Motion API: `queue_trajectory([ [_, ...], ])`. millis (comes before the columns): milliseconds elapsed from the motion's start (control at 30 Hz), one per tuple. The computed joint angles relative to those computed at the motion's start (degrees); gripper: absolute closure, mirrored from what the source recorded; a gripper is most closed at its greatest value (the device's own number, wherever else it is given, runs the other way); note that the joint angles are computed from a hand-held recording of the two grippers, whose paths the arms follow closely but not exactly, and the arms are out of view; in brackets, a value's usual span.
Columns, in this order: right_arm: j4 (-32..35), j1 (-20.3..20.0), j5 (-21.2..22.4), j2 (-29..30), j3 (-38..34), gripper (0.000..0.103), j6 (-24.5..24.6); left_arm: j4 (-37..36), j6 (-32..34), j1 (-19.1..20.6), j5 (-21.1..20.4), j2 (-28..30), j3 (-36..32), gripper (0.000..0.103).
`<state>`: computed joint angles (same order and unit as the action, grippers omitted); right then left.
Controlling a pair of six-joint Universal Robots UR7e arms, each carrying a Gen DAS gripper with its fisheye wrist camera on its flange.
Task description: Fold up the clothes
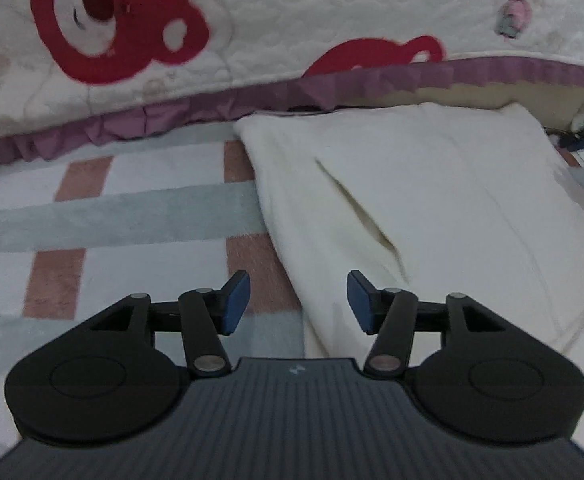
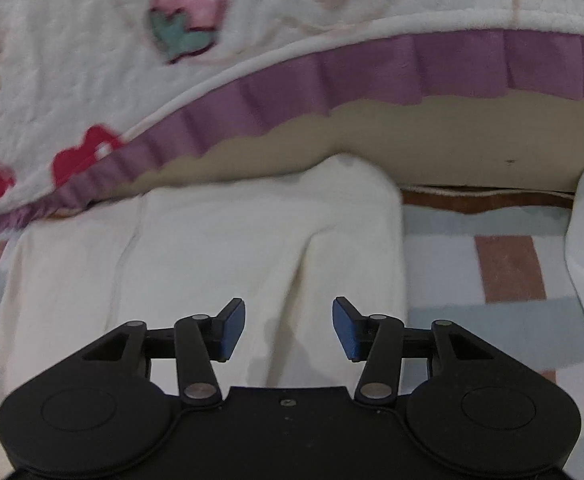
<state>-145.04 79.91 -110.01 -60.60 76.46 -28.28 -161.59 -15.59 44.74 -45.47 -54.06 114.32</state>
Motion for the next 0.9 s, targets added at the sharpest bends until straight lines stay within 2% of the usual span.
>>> queue_trajectory([
  [67, -0.82, -0.63, 0.41, 1.21, -1.51, 0.049, 0.81, -2.61, -0.18, 2.1, -1.21, 1.0, -1.96, 0.05],
  [167, 0.56, -2.94, 7.01, 0.54, -1.69, 0.056, 0.89, -9.92, 0.69, 2.48, 0.66, 3.59, -3.24, 0.05],
  [267, 0.43, -4.36, 10.89, 0.08, -0.72, 0.058, 0.29, -13.57, 4.46, 2.22, 1.39, 6.38, -4.54, 0.05],
  [367, -2.3, -3.98, 7.17, 1.83, -1.88, 0.058, -1.44, -16.21, 5.23, 3.83, 1.88, 9.16, -7.49, 0.049],
  [400, -3.12, -3.86, 6.17, 2.56, -2.79, 0.058, -1.03, -16.31, 4.46, 4.44, 1.85, 9.68, -8.42, 0.044],
  [533, -7.11, -4.05, 5.12, 4.29, -4.84, 0.057, 3.78, -17.47, 4.42, 6.52, 0.75, 11.54, -11.7, 0.037],
  [633, -8.32, -4.7, 6.88, 5.31, -6.09, 0.057, 9.24, -14.66, 2.4, 8.32, -3.83, 12.22, -14.38, 0.036],
  [733, -10.07, -4.7, 4.35, 7.48, -8.02, 0.053, 12.2, -12.21, -2.3, 9.89, -8.28, 12.93, -16.5, 0.036],
  [800, -7.13, -5.38, 4.32, 8.29, -9.54, 0.05, 15.61, -12.52, -4.46, 10.54, -11.01, 13.35, -16.79, 0.036],
  [867, -8.82, -6.16, 6.64, 8.05, -8.48, 0.047, 16.61, -13.92, -5.68, 10.92, -13.03, 13.91, -16.64, 0.035],
  [900, -9.6, -6.35, 7.42, 7.94, -8.02, 0.047, 16.73, -15.02, -5.48, 10.74, -12.8, 14.31, -16.43, 0.034],
])
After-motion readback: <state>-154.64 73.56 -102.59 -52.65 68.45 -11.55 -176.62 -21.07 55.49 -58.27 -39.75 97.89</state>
